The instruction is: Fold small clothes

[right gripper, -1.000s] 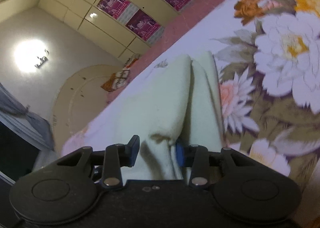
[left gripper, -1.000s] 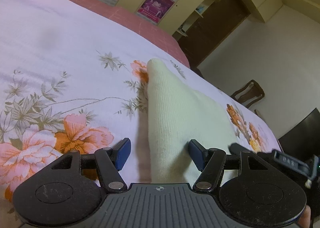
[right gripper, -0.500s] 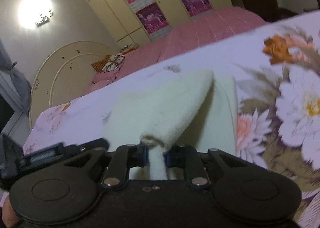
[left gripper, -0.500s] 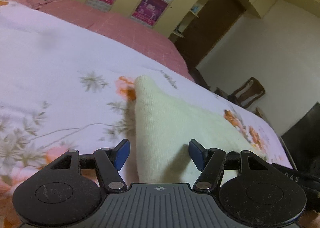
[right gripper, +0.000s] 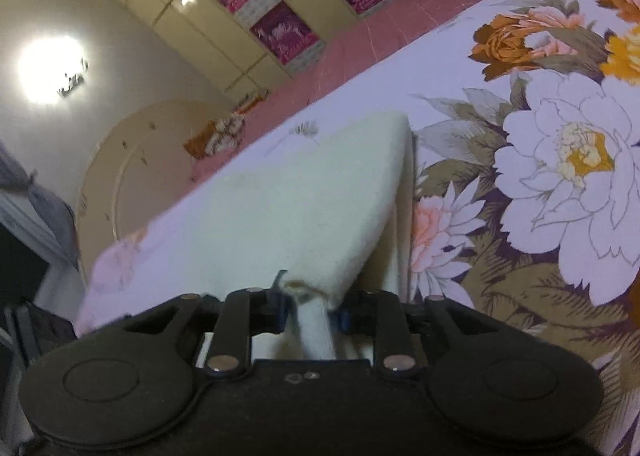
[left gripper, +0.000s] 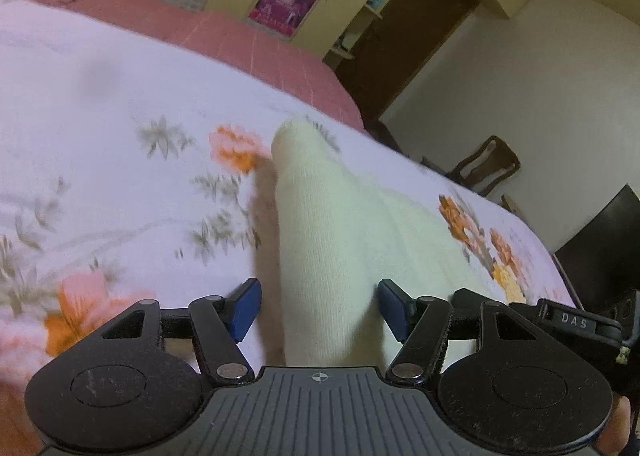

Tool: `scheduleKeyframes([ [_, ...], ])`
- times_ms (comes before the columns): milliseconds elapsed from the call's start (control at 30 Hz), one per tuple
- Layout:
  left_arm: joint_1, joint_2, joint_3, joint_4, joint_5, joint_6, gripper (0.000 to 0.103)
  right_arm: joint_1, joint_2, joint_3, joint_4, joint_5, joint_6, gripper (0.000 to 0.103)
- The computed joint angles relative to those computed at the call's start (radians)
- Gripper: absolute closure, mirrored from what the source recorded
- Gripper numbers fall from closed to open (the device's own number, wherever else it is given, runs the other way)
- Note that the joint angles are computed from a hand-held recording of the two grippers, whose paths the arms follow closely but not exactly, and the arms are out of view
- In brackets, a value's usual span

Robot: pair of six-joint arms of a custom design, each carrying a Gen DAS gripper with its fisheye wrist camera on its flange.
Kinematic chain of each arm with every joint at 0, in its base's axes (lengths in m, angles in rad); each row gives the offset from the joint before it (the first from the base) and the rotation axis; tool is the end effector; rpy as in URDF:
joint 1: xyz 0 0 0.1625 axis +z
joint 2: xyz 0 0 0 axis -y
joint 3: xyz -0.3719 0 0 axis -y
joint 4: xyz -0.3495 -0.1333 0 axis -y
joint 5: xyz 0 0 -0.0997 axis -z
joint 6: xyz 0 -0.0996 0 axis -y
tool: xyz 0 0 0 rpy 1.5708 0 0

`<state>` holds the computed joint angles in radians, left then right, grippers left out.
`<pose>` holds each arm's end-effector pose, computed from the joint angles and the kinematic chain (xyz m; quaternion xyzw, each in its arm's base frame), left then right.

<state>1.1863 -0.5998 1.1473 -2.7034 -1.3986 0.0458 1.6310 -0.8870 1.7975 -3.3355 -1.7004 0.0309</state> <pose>-0.1392 -0.7449 0.1638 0.1794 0.9373 -0.2971 0.0327 0.1557 -0.5810 0.1851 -0.0135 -0.9086 0.4156 0.0401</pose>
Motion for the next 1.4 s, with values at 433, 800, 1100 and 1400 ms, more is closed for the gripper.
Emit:
scheduleKeyframes([
  [433, 0.021, 0.212, -0.375, 0.126, 0.038, -0.053, 0.039, -0.042, 0.079, -0.163, 0.004, 0.026, -0.006, 0.085],
  [800, 0.025, 0.133, -0.243, 0.076, 0.001, -0.047, 0.039, -0.004, 0.067, -0.146, 0.018, -0.082, -0.105, 0.077],
  [1100, 0.022, -0.094, 0.16, -0.059, -0.044, -0.047, 0.039, -0.032, -0.097, 0.162, -0.076, 0.055, -0.019, 0.073],
  [1400, -0.007, -0.132, 0.239, -0.078, 0.025, 0.032, 0.039, -0.039, -0.094, 0.189, -0.071, 0.063, 0.021, 0.072],
])
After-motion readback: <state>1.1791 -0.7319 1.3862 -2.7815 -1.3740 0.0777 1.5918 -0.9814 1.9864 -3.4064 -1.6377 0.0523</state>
